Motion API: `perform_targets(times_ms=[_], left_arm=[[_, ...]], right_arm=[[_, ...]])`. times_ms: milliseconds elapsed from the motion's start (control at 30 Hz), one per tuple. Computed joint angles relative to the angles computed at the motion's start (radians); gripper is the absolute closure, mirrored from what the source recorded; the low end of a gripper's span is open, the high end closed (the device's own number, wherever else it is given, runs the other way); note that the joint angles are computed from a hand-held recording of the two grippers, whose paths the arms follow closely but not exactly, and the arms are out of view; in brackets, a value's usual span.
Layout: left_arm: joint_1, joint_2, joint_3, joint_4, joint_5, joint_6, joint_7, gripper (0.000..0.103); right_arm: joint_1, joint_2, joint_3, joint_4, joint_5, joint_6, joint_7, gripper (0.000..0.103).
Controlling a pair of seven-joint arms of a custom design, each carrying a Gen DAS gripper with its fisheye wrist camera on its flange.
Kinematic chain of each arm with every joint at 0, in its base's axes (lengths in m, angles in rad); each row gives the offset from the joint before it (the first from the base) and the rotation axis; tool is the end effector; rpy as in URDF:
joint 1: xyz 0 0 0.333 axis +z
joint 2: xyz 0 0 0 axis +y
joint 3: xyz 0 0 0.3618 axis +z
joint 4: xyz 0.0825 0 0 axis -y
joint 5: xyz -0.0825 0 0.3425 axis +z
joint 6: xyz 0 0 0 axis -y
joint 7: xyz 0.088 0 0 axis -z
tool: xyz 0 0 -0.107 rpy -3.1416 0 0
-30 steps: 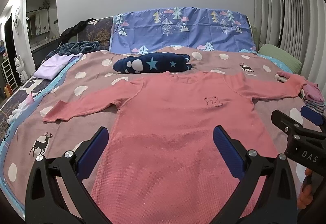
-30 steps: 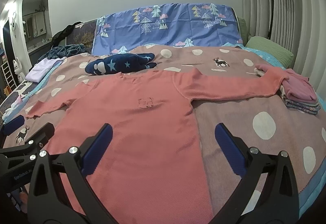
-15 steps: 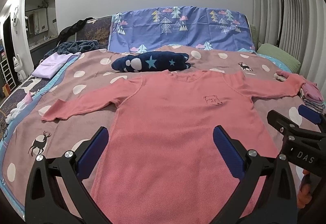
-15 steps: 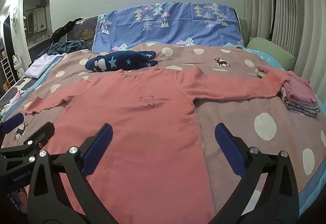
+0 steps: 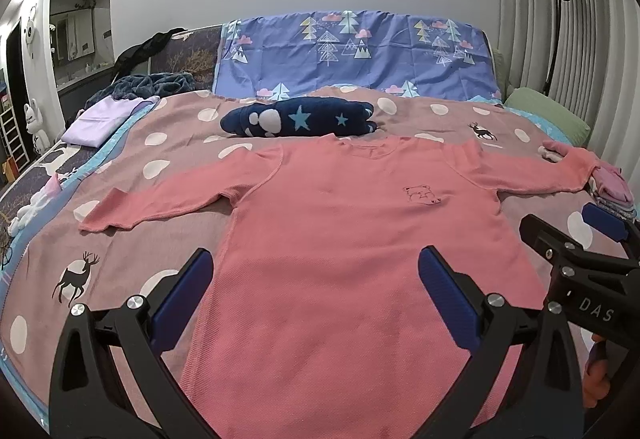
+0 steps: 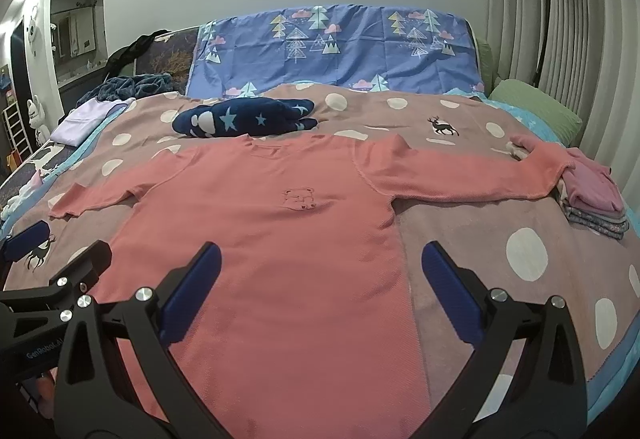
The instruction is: Fold small clothes
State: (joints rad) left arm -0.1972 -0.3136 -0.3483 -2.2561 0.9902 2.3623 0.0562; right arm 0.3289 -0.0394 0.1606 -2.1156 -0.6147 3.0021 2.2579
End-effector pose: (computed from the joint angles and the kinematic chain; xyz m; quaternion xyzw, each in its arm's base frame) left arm 0.3770 -0.2401 0.5903 -0.7254 0.5044 -0.2601 0.3894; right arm 0.4562 0.2921 0.5980 -0.7342 0.5004 -0.2539 0.3823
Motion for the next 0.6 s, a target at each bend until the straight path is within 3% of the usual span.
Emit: perform_targets(times_ms=[600], left_arm=[[0.012,-0.027,0.011,-0.037,0.003,0.021,-0.006,0.001]], right_arm=[[0.029,0.016,-0.002,0.018,-0.057,-0.015,0.033,0.002]])
